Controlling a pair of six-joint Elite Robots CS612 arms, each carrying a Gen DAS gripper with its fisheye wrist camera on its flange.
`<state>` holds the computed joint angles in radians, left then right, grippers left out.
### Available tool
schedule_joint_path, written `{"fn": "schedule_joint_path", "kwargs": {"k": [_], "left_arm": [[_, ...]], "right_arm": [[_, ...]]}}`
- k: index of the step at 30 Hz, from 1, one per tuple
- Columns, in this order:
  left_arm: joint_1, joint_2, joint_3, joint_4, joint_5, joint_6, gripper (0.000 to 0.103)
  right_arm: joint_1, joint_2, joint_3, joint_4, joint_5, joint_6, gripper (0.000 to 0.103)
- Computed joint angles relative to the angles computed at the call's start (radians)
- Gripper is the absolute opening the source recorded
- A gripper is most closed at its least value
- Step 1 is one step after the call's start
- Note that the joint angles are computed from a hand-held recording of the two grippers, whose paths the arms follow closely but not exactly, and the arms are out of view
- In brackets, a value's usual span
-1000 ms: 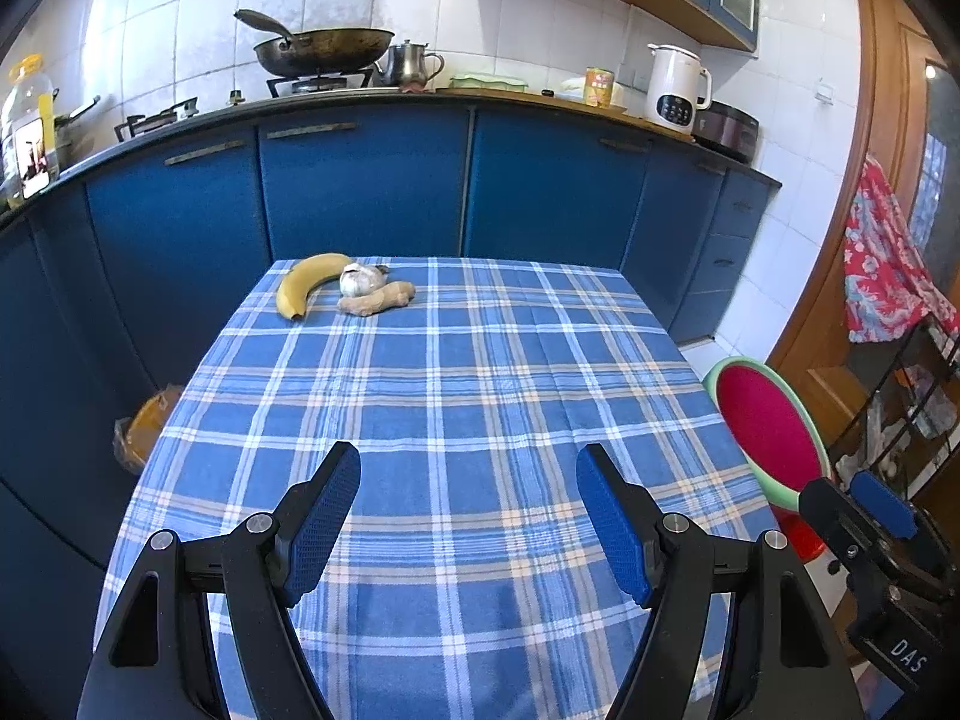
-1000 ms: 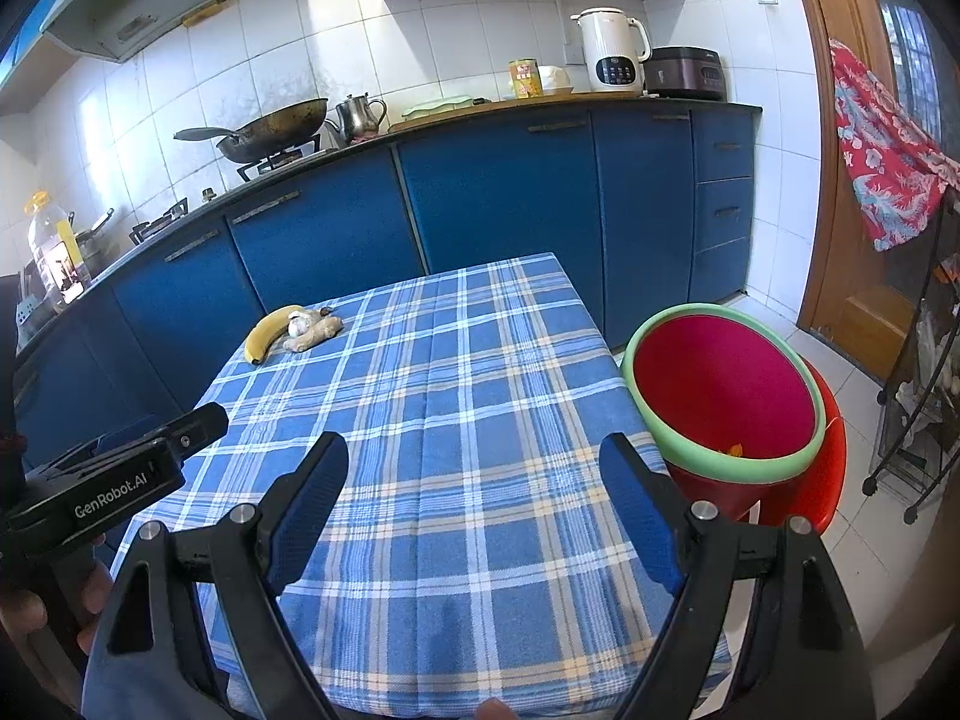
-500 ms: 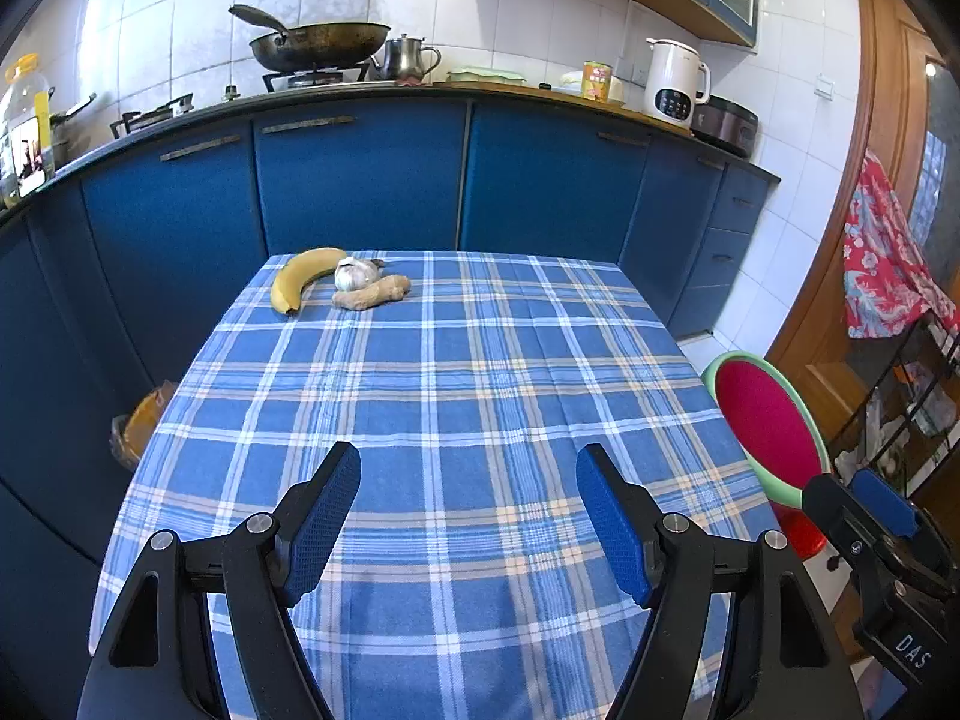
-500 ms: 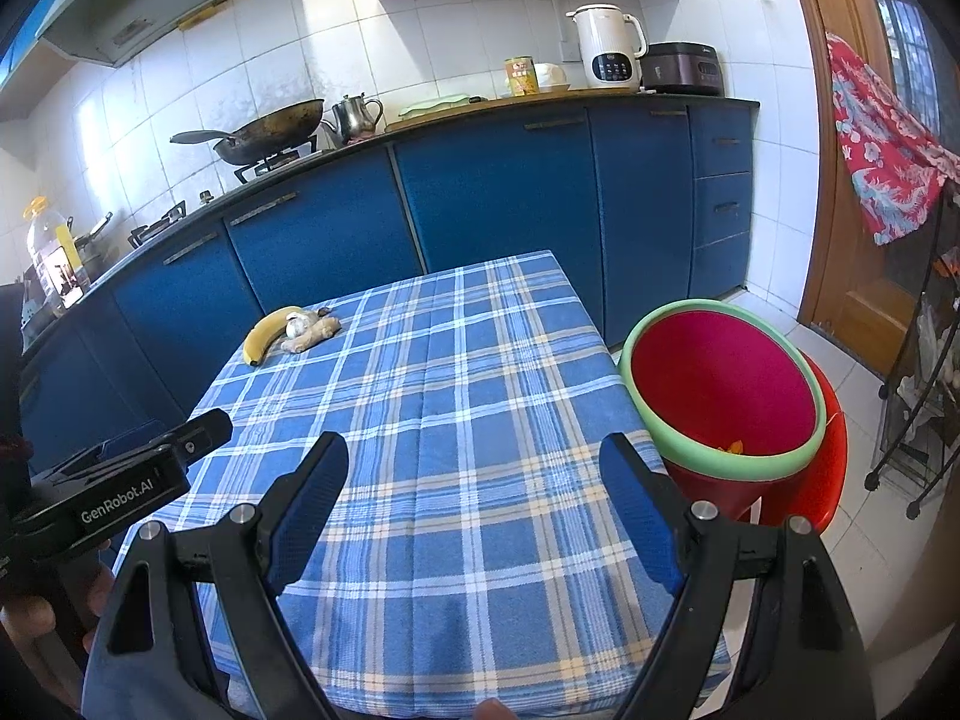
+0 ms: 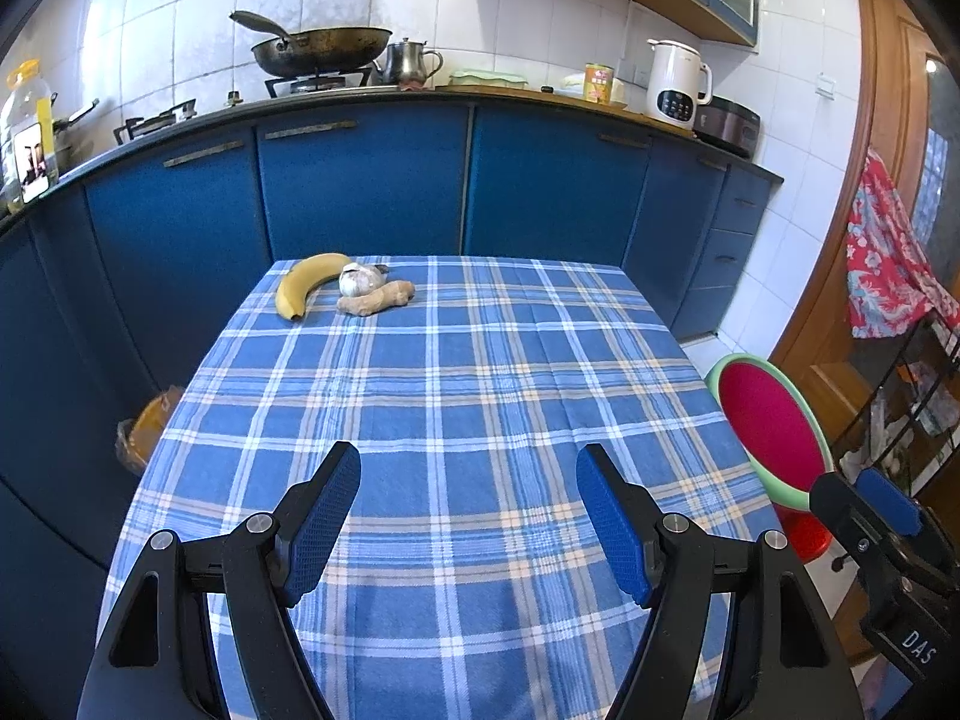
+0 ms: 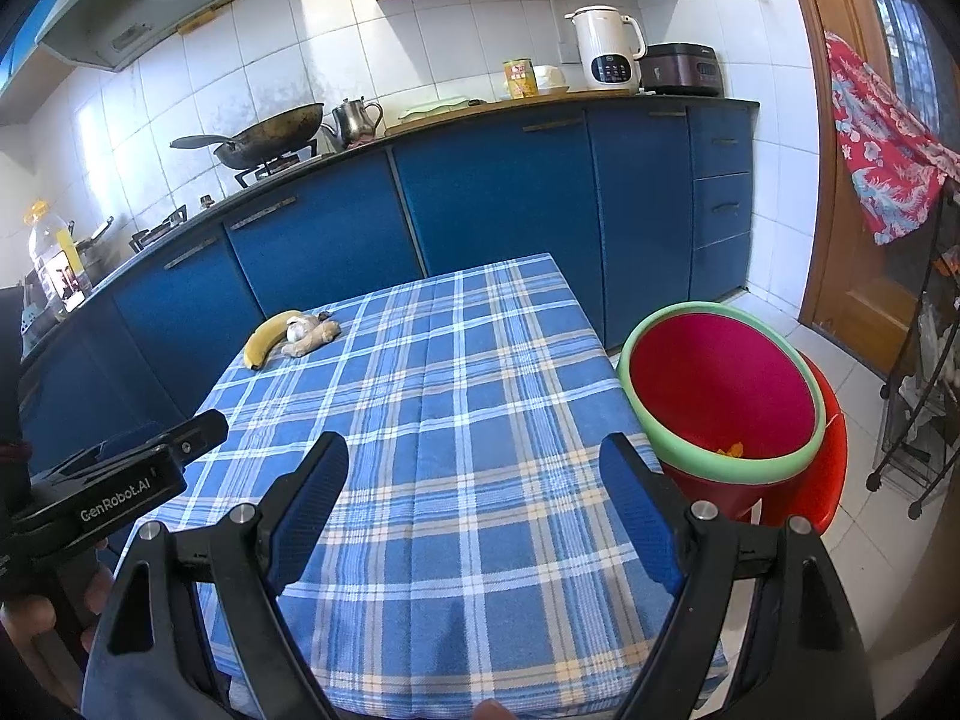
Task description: Collect trash
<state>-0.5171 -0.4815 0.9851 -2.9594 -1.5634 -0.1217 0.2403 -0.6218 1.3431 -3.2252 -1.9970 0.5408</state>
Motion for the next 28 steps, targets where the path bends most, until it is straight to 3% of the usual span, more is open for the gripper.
{"fn": "schedule_joint_path", "kwargs": {"k": [28], "left_arm": [[-0.01,-0.011,0.008,-0.004,-0.005,0.034,0.076]], "right_arm": [[-0.008,-0.012,0.017,-0.033,-0.012,-0.002,0.085]]}}
